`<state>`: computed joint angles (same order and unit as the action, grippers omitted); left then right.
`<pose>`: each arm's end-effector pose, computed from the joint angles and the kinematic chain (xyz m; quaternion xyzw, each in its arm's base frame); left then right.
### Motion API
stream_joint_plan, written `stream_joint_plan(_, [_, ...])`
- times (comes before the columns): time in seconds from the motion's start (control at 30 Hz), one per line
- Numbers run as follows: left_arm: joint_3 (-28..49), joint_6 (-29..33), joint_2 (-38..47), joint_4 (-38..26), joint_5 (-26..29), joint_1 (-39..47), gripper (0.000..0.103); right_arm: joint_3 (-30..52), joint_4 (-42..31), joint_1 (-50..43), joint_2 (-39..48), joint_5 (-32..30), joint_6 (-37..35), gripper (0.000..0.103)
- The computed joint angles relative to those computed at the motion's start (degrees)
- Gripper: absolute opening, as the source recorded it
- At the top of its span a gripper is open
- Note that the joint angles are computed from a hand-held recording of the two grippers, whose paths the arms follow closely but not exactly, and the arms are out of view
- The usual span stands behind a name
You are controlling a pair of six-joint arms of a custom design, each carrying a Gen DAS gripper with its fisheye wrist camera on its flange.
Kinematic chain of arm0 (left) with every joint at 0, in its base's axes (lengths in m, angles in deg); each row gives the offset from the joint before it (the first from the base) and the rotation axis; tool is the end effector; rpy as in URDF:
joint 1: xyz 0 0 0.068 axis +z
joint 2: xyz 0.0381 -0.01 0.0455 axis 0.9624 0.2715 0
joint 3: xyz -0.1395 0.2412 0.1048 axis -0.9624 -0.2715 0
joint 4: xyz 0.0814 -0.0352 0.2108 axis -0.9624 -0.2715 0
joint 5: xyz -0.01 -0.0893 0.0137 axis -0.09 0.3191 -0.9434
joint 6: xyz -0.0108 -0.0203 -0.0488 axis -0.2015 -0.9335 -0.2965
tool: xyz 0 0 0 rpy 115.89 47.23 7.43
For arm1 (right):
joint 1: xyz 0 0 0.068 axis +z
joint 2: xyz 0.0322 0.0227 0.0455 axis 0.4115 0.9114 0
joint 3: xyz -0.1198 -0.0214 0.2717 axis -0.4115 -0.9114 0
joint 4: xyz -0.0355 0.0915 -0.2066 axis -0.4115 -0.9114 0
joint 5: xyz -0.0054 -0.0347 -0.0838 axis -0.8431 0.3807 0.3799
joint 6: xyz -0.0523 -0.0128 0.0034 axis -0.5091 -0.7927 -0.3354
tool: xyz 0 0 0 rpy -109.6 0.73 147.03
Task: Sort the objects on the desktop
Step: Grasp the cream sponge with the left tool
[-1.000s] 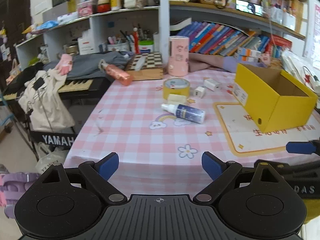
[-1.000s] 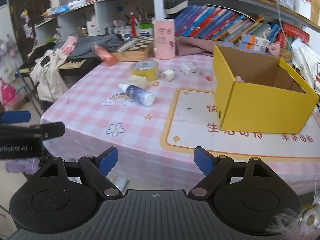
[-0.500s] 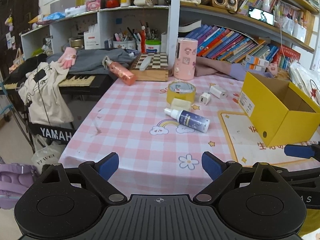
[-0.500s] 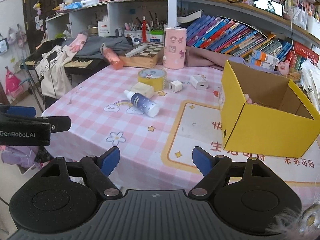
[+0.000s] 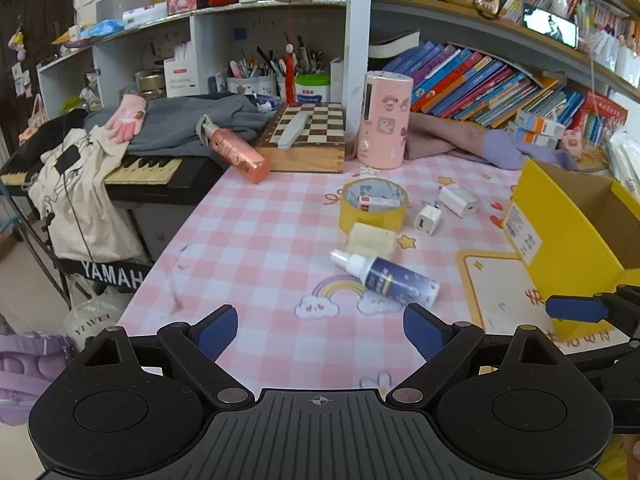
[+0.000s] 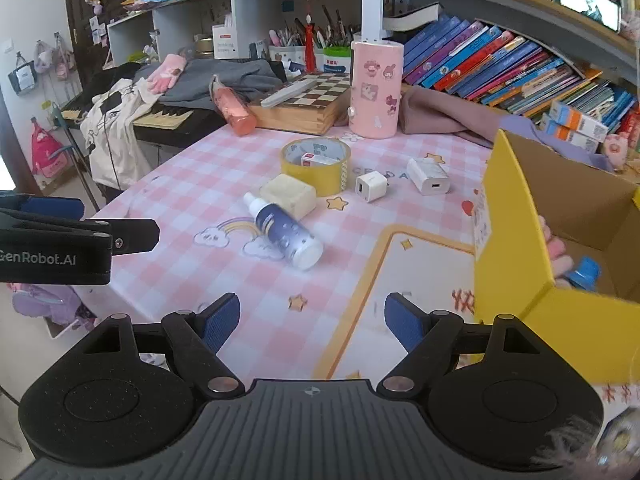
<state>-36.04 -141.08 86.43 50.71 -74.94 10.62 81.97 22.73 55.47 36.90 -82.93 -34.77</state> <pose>0.1366 -0.2154 0.1315 -0.2226 0.8846 0.0939 0.3988 0.2324 0.1510 0.1195 -0.3680 0.8393 0.1818 0.3564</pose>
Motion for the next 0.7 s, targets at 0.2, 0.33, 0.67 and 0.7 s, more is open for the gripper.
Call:
stream_joint_plan(0.2, [-4.14, 16.93, -2.82, 14.93, 4.73, 10.10, 0.092, 9.57, -6.13, -0.44, 5.92, -3.65, -0.08, 0.078])
stream_joint_plan(0.33, [-5.28, 28.64, -2.05, 23.62, 8.65, 16.98, 0.092, 14.46, -7.94, 0.50, 9.36, -4.77, -0.87, 0.073])
stream_joint_plan(0.67, [-4.17, 48.36, 3.56, 39.90, 21.68, 32.38, 0.090, 24.19, -12.76, 2.42, 16.19, -4.53, -7.92, 0.061])
stream_joint_plan(0.7, [-3.48, 50.00, 4.67, 40.44, 23.73, 33.42, 0.090, 25.02, -13.49, 2.34, 16.66, -4.56, -8.21, 0.061])
